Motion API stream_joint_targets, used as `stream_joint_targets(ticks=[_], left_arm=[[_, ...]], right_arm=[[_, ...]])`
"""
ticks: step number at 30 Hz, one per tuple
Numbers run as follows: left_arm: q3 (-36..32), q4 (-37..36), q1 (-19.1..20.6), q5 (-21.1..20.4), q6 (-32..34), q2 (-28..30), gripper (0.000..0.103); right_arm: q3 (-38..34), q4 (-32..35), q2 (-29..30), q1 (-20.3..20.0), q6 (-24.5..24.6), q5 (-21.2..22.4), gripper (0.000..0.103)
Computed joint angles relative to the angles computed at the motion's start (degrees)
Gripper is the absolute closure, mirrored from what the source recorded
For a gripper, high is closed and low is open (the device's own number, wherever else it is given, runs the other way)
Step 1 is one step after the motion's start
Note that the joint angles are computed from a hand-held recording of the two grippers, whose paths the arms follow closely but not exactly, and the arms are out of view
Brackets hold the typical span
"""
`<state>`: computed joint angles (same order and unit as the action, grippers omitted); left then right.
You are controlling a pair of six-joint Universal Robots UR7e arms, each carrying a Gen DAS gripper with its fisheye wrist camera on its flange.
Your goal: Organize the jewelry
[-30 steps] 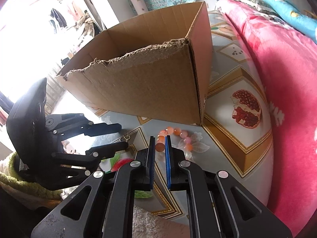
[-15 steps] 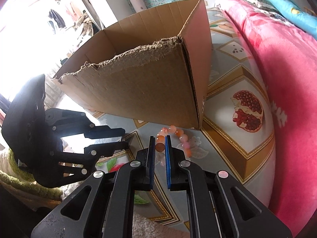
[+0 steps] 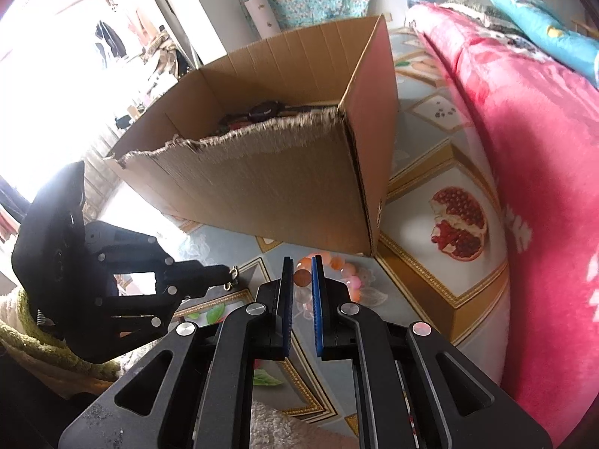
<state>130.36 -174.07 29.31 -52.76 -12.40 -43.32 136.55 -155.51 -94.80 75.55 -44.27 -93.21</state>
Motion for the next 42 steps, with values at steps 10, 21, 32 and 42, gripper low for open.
stream_joint_targets(ticks=[10, 21, 32, 42], left_arm=[[1.48, 3.25, -2.03, 1.83, -8.14, -1.29, 0.08], [-1.0, 6.63, -1.7, 1.7, -9.09, 0.13, 0.084], [-2.99, 10.87, -1.65, 1.93, -9.34, 0.29, 0.098], [-2.65, 9.53, -1.91, 1.74, -9.66, 0.79, 0.103]], right_arm=[[0.25, 1.36, -1.26, -0.46, 0.33, 1.01, 0.096], [0.04, 1.37, -0.62, -0.57, 0.35, 1.38, 0.096], [-0.15, 1.73, -0.43, -1.33, -0.13, 2.25, 0.096], [-0.09, 1.62, -0.39, -1.43, -0.12, 2.36, 0.096]])
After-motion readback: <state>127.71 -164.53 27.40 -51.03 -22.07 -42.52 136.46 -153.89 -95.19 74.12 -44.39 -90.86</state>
